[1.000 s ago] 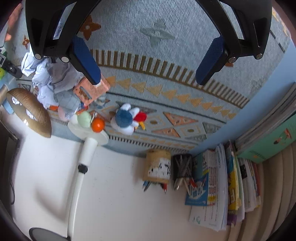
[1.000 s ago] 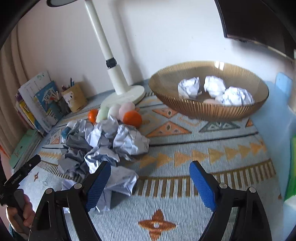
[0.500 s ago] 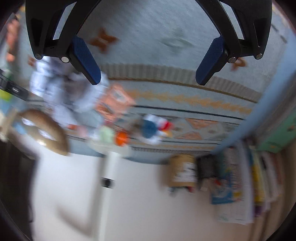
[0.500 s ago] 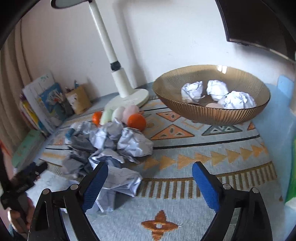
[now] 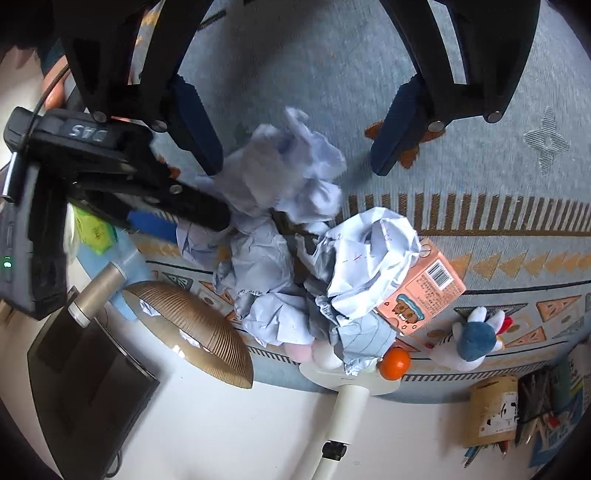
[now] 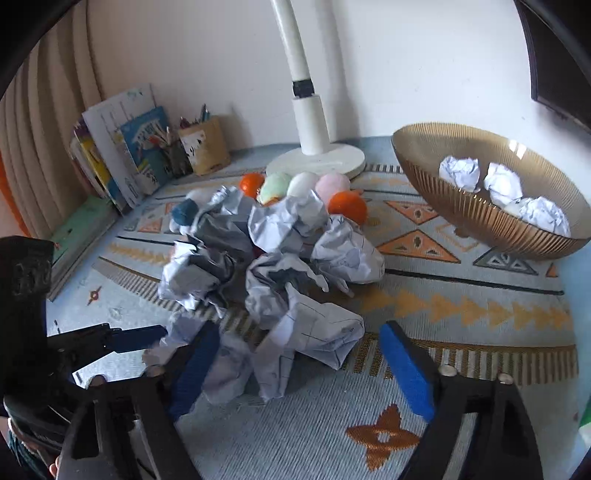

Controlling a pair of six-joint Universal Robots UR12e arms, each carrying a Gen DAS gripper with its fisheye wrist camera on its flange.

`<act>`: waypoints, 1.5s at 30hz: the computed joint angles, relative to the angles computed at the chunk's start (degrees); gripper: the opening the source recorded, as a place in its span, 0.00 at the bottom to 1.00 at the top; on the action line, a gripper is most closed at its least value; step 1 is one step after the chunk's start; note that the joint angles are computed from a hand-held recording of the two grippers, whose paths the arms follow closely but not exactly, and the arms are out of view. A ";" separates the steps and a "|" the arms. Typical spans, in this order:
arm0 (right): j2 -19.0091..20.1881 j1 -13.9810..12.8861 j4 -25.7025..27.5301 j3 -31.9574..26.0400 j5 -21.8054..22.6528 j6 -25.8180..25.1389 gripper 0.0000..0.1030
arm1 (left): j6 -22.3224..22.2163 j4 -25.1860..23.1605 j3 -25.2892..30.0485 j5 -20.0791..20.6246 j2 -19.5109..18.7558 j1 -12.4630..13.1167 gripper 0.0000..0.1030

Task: Organize objects
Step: 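Grasp crumpled paper from the pile with the left gripper while the right grasps another, then drop both paper wads into the brown bowl by opening both grippers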

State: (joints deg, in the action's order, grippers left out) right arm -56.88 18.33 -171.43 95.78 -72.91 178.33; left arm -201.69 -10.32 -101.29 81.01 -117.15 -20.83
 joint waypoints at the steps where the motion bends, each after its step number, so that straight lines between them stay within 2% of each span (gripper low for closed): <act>1: 0.20 -0.21 1.56 -0.42 0.41 0.54 0.74 | 0.04 0.23 0.18 -0.11 -0.14 -0.12 0.75; 2: 0.25 -0.50 3.08 -0.75 0.71 1.12 0.72 | 0.13 0.21 0.23 -0.79 -0.22 -0.06 0.66; 3: 0.41 -0.74 4.22 -1.07 1.08 2.00 0.68 | 0.21 0.37 0.18 -0.50 -0.22 -0.18 0.64; 4: 0.55 -1.07 4.71 -1.24 2.10 2.90 0.65 | 0.31 0.49 0.06 -0.30 -0.15 -0.26 0.57; 5: 0.69 -1.73 5.06 -1.22 4.96 3.39 0.57 | 0.31 0.55 -0.11 -0.54 -0.08 -0.27 0.44; 6: 0.71 -2.07 5.23 -1.14 6.58 3.57 0.47 | 0.57 0.67 -0.27 -1.14 -0.05 -0.25 0.41; 7: 0.78 -2.41 5.42 -1.07 8.05 3.71 0.47 | 0.94 0.70 -0.30 -0.99 0.03 -0.20 0.39; 8: 0.73 -2.52 5.08 -0.85 8.44 3.98 0.35 | 1.21 0.90 -0.43 -0.47 0.15 -0.37 0.38; 9: 0.72 -2.71 4.47 -0.62 9.25 4.30 0.30 | 1.46 0.93 -0.45 -0.13 0.16 -0.48 0.38; 12: 0.41 -3.17 1.71 0.47 10.62 5.27 0.19 | 1.81 1.39 -0.77 0.82 0.47 -0.77 0.36; 14: 0.13 -3.39 1.36 0.93 10.89 5.75 0.16 | 1.36 3.31 -1.51 0.04 0.81 -0.80 0.36; 21: -2.99 -4.94 -4.09 5.54 12.95 7.28 0.15 | 2.79 5.10 -0.67 1.44 1.74 -2.35 0.36; 24: -5.02 -6.27 -7.65 7.27 12.93 9.34 0.15 | 6.05 5.18 2.07 3.03 1.63 -3.41 0.36; 27: -7.30 -7.78 -11.97 8.27 10.11 11.00 0.15 | 8.93 3.34 7.47 5.29 0.08 -4.33 0.36; 31: -8.42 -8.84 -15.65 6.10 1.51 14.32 0.15 | 10.21 -0.33 17.29 5.60 -4.42 -4.77 0.36; 34: -7.21 -9.43 -14.17 2.40 -1.17 16.83 0.15 | 9.63 -5.04 24.48 5.76 -8.41 -4.97 0.36; 36: -5.71 -9.41 -10.56 -0.96 -3.28 18.29 0.15 | 10.46 -7.67 28.55 7.02 -10.86 -5.38 0.36; 37: -4.95 -9.63 -8.87 -2.43 -3.28 19.26 0.15 | 11.46 -8.98 30.39 8.07 -11.95 -5.62 0.36; 39: -3.25 -10.27 -5.74 -5.32 -1.28 21.48 0.15 | 11.96 -8.61 31.83 8.43 -13.12 -5.74 0.36; 41: -1.82 -11.01 -4.33 -7.29 0.99 24.29 0.16 | 11.75 -9.44 33.48 8.84 -14.31 -5.76 0.46; 42: -1.05 -11.19 -3.97 -8.35 1.20 24.68 0.21 | 10.97 -10.15 34.33 9.36 -14.93 -5.75 0.51; 44: -0.05 -11.28 0.06 -10.52 0.86 23.35 0.32 | 10.01 -12.42 35.47 9.97 -15.55 -5.65 0.88; 45: 0.29 -11.50 1.32 -10.96 1.59 23.29 0.33 | 9.68 -12.05 35.20 10.83 -15.53 -5.67 0.89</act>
